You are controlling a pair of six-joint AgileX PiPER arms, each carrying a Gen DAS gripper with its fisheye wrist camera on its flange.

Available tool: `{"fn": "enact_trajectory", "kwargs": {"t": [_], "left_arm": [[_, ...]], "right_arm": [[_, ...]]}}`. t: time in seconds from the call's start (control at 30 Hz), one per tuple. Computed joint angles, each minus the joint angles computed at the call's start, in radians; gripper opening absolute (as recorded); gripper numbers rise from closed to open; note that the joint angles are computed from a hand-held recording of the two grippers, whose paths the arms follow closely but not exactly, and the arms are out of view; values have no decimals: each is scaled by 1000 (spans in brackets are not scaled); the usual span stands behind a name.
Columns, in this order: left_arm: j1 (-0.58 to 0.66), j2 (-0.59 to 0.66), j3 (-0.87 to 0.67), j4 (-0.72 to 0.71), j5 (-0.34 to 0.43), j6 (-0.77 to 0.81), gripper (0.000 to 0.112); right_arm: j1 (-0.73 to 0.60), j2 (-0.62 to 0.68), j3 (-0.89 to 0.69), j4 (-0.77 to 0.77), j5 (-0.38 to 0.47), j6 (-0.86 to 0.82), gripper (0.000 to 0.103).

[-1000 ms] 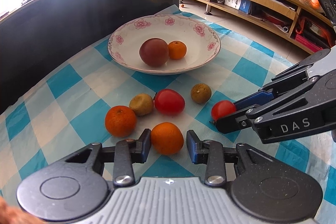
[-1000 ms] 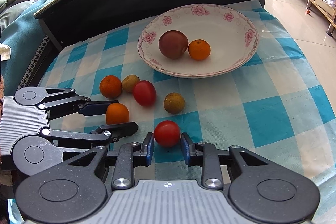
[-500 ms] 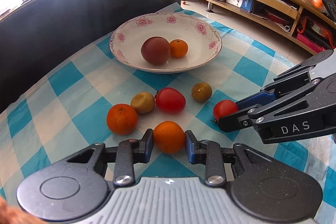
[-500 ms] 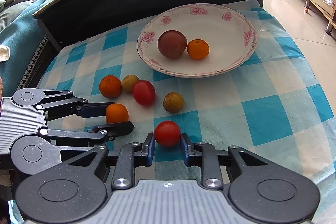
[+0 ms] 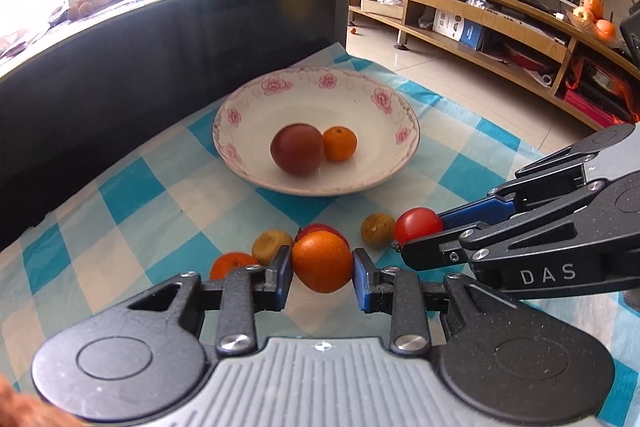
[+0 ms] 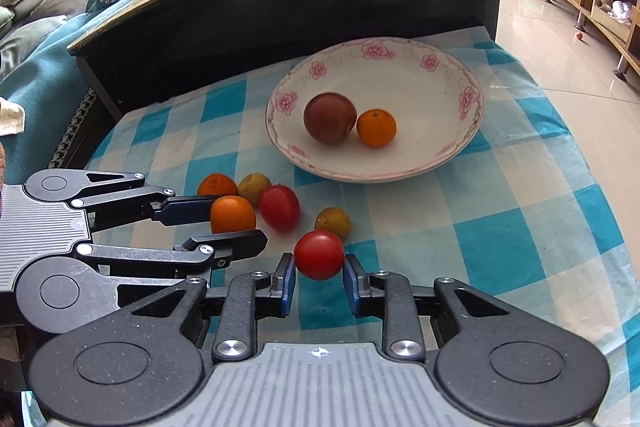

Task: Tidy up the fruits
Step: 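Lower both held fruits into the white bowl and open both tools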

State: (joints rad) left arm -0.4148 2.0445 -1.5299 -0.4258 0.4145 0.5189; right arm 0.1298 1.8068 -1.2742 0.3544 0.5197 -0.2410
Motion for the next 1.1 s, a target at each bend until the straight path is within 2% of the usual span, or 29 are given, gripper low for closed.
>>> {"fn": "enact_trajectory", "kwargs": {"t": [0.27, 0.5, 0.67, 1.1], "left_arm": [[-8, 52, -121, 73, 5, -97, 40], [-15, 150, -292, 153, 65, -204, 39], [-11, 208, -377, 174, 110, -237, 39], [-6, 290, -487, 193, 139, -246, 39]], "right_arm": [[-7, 11, -52, -41, -35, 49, 21], [-30, 68, -130, -58, -42, 82, 22], [-39, 112, -178, -70, -31, 94, 22], [-43, 189, -241, -101, -38, 131, 22]]}}
